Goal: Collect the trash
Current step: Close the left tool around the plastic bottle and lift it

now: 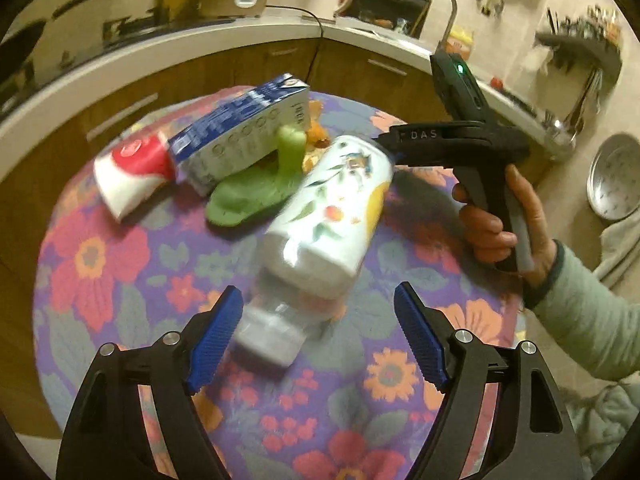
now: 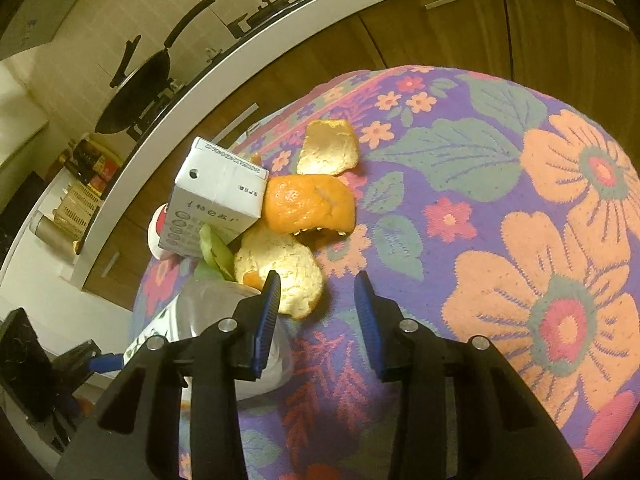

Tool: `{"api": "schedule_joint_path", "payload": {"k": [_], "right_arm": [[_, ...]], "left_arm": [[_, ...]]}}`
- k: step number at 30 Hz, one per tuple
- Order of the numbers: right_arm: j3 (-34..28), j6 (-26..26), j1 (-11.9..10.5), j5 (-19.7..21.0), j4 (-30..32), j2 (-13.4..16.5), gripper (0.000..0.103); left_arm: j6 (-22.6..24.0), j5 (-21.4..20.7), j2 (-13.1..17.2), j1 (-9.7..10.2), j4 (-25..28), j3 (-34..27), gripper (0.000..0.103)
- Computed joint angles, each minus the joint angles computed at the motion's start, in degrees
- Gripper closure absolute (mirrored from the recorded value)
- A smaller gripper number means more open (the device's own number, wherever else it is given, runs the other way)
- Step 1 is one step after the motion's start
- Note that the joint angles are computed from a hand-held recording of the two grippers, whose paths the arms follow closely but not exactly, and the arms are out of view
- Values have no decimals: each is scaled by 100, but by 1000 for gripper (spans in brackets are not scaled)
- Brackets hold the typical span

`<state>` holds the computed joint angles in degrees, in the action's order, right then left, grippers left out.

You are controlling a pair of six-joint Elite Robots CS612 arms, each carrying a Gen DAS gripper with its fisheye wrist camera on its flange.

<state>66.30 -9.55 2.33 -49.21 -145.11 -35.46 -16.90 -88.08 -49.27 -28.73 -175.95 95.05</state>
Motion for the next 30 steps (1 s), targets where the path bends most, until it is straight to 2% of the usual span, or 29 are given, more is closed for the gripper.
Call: {"api": "schedule_joint_path", "payload": {"k": [1,2,3,5,8,12,13,15,16,19,21,23,30], "right_arm": [[20,-13,4,-23,-45,-11,68],[57,8,1,-57,-136,-25,68],[90,48,-15,-45,-228,-32,68],[95,208,-57,72,-348,-9,68],[76,463,-104,214,-439,32,68],[36,623,-157,397,-434,79,68],[30,670,-163,410,-447,87,68],[16,723,-166,424,-456,101,68],[15,734,-164,399,-459,100,68],[-2,762,-159,365,-469,108,68],[-14,788,-154,366,-466,117,68],[-17,789,-151,366,-456,118,68],[25,970,-214,601,-647,149,68]], "left_arm": [[120,86,26,-23,132,-88,26],[238,373,60,-81,388,-220,21],[331,667,114,-135,684,-375,20],[465,983,199,-182,1026,-577,19],[587,1205,306,-213,1304,-798,19],[595,1213,322,-214,1220,-797,21],[579,1188,299,-213,1142,-746,26],[565,939,225,-187,975,-629,30],[625,625,157,-156,776,-511,31],[893,264,58,-173,625,-360,31],[1038,398,31,-242,612,-331,30],[980,661,76,-285,737,-445,29],[1029,917,374,-278,1284,-1037,24]]}}
